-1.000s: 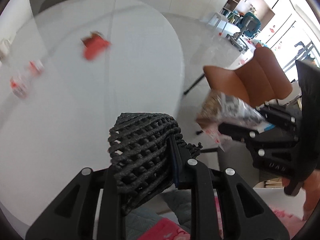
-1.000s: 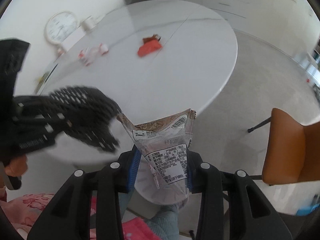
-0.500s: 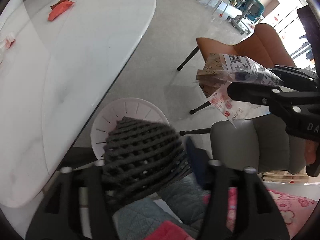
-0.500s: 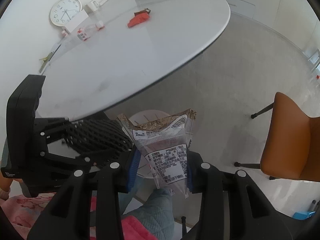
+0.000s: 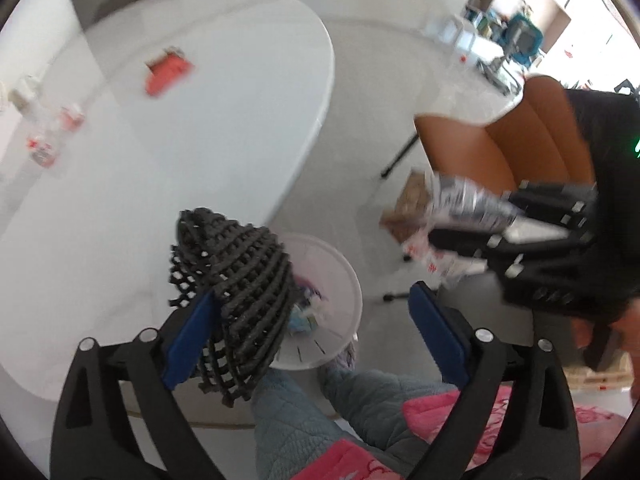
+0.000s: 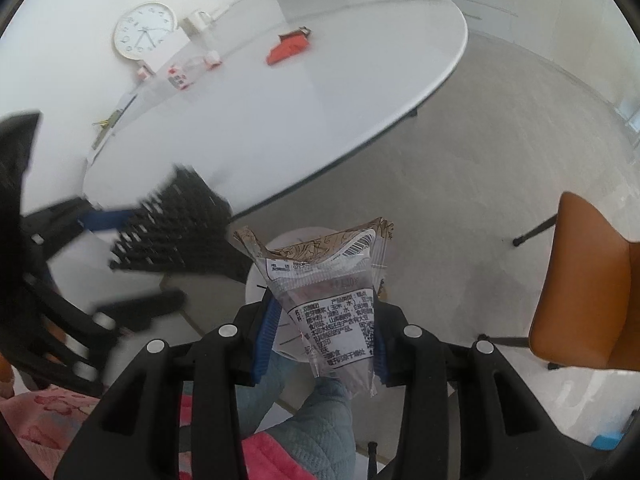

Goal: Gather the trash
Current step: 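Carry the mesh net and snack wrapper over the wastebasket and open both tools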

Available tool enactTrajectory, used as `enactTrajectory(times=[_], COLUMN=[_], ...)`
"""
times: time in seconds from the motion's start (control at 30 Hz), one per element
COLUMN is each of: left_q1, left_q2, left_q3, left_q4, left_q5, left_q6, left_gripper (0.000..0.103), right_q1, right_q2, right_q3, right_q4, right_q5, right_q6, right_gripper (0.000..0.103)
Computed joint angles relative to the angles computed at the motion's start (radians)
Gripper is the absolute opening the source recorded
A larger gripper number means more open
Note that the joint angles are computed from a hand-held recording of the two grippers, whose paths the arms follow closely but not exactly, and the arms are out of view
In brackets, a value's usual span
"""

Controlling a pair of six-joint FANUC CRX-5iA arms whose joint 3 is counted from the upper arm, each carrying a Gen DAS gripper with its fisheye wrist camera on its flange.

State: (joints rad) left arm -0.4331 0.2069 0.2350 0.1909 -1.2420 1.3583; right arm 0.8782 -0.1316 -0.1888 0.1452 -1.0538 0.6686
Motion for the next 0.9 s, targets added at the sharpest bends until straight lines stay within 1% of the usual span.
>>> enactTrajectory(times=[0.1,0.2,0.27,0.37,0.47,0.57,0.73,0.83,0.9], left_q1=[0.017,0.045,0.048,0.041,0.02,0.006,0.007,-0.004,-0.019], left_q2=[-0.036,-0.048,-0.043,-0.036,-0.025,-0.013,0.02,0.049,0.072], left_q3=[0.008,0.01,0.012,0.007,-0.007,-0.015,-0.043,-0.035,-0.013], left_q4=[-0.002,0.043,0.057,0.075,0.062,0.056,0.095,0.089,0.059], left_q5=[0.017,0.016,0.014,0.017,0.026,0.014,-0.005,-0.03,-0.058], left_q6=[0.032,0.036,0.054,0.055,0.044,0.021,-0.038,-0.045,-0.039], left_gripper=[0.095,0.095,0.095,0.095,0.095,0.095,0.095,0.095,0.095], right_q1=[0.009,0.013,0.013,0.011,0.01,0.007,-0.002,-0.014,-0.021], right_q2=[0.002,0.007,0.01,0.013,0.008,0.003,-0.004,-0.01,-0.013], right_q3=[0.005,0.01,0.013,0.014,0.007,-0.003,-0.025,-0.039,-0.045], right_q4=[0.001,-0.008,-0.011,-0.011,-0.006,-0.002,-0.001,-0.006,-0.009], right_q5=[0.014,0.025,0.028,0.028,0.026,0.021,0.014,0.016,0.016], right_q6=[0.023,0.042,0.049,0.052,0.046,0.034,0.021,0.016,0.019], right_gripper=[0.041,0.041,0.041,0.041,0.041,0.041,0.041,0.041,0.041])
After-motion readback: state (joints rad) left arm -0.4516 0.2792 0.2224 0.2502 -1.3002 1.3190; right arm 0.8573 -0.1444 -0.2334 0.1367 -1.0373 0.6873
